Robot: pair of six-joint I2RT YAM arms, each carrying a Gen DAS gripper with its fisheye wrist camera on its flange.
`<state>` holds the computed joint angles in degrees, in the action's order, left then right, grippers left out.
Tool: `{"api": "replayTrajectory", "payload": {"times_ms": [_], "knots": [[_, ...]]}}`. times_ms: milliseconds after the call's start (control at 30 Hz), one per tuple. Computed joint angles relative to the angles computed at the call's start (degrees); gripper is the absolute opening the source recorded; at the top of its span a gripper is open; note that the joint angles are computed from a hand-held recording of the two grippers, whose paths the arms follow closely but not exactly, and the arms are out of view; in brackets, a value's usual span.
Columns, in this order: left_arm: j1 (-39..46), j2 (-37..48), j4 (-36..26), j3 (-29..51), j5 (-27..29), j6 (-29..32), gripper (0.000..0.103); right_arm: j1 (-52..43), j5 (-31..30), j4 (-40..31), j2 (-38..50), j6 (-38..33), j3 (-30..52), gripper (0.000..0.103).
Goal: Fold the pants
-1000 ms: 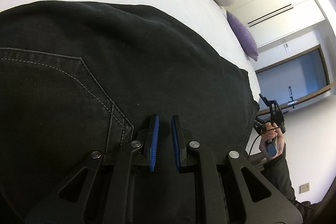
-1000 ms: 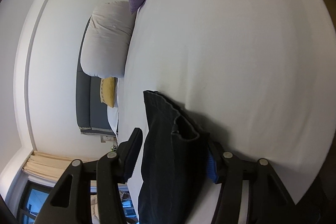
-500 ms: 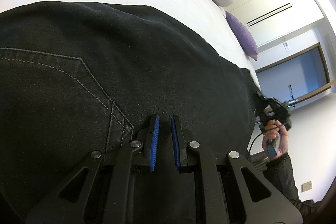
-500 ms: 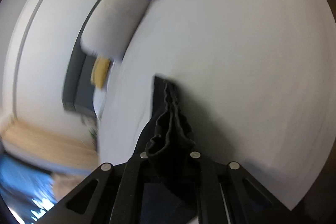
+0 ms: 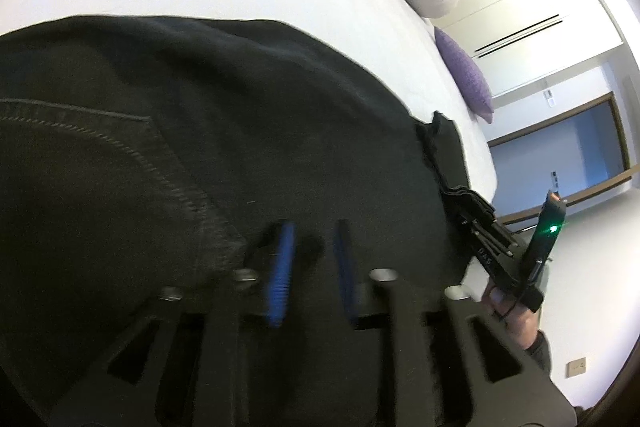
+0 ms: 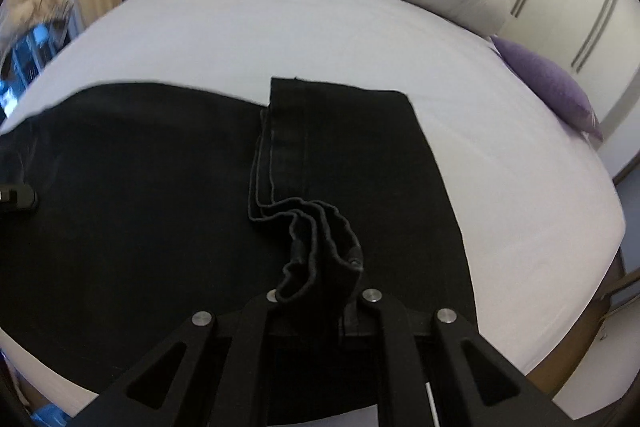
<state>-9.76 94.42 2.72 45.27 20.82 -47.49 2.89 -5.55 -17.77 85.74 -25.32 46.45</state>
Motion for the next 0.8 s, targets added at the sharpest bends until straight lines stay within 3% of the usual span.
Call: {"api": "replayTrajectory", "payload": {"times_ms": [33, 67, 133, 367, 533, 700, 733, 800], "knots": [[-0.4, 0.1, 1.5, 0.5, 0.6, -1.1, 0.07, -0.1, -0.3, 0.5, -1.4, -0.2, -0.8, 0.009], [-0.9, 0.3, 1.6, 1.4, 0.2, -1.6, 0.088, -0.1, -0.6, 0.9, -2.4, -0.5, -1.4, 0.009], [-2.2, 1.9, 0.2, 4.9, -0.7, -2.1, 0.097, 0.2, -1.0, 1.2, -4.8, -0.7, -2.7, 0.009], [-2.7, 17.8, 3.0, 22.2, 11.7, -12.2, 0.097, 2.4, -2.3, 2.0, -13.3, 0.8, -7.8, 0.01], [-4.1, 27.3, 1.1, 34.0, 15.6, -16.0, 0.097, 5.0, -1.1, 2.7, -17.2, 2.1, -10.1, 0.01], [-3.5, 30.7, 1.1, 38.4, 17.4, -19.3, 0.097, 6.1, -0.7, 2.5, -20.5, 2.3, -12.6, 0.01], [-3.2, 31.2, 0.3, 39.4, 17.8, -19.4, 0.096, 6.6, -0.3, 2.5, -21.0, 2.1, -13.0, 0.01], [-2.9, 32.0, -1.3, 41.2, 17.8, -18.5, 0.08, 7.4, 0.2, 3.0, -20.3, 2.1, -12.7, 0.01]]}}
